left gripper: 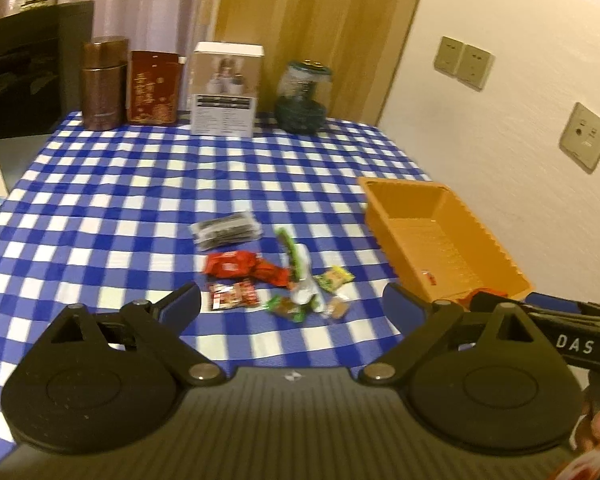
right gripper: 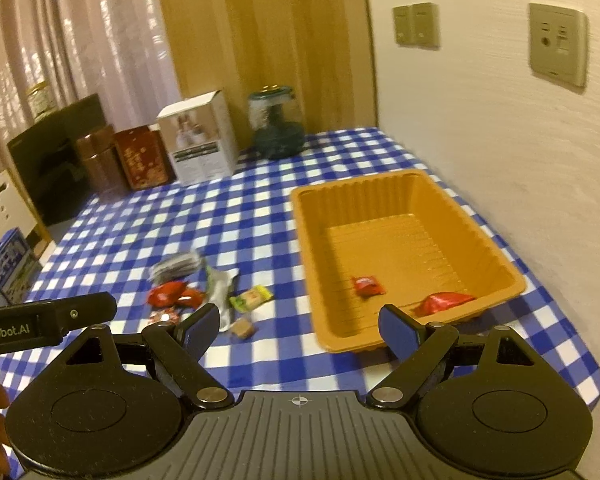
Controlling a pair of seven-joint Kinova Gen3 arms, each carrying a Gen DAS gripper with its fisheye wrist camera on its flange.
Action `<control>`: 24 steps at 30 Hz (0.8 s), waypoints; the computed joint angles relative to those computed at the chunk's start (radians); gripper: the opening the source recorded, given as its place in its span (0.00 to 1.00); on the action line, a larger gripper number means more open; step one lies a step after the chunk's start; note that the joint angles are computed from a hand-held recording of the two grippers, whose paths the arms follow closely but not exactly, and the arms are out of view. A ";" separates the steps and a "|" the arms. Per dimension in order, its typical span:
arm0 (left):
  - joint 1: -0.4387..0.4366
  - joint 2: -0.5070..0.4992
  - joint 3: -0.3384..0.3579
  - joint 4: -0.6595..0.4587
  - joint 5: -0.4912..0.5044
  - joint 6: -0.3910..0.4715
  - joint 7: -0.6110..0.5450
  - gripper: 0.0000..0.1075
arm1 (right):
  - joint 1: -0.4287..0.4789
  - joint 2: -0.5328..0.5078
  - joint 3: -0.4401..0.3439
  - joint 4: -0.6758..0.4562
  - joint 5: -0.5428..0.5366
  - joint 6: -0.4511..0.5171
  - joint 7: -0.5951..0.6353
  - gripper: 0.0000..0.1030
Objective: Organize snacks
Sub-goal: 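Move both open tools back from the tray to the snack pile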
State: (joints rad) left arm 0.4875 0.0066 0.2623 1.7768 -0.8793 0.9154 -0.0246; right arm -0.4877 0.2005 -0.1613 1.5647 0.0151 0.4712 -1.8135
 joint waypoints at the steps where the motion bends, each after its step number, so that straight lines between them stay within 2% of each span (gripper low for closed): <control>1: -0.001 -0.004 -0.001 0.006 0.002 0.007 -0.006 0.90 | -0.004 0.004 -0.003 -0.003 0.000 0.001 0.002 0.84; 8: -0.024 -0.035 0.006 0.079 -0.033 0.022 0.041 0.91 | -0.022 0.034 -0.025 -0.010 -0.022 -0.011 0.030 0.84; 24: -0.100 -0.001 -0.042 0.110 0.085 -0.048 -0.083 0.91 | -0.051 0.133 -0.028 -0.045 -0.056 -0.028 0.083 0.83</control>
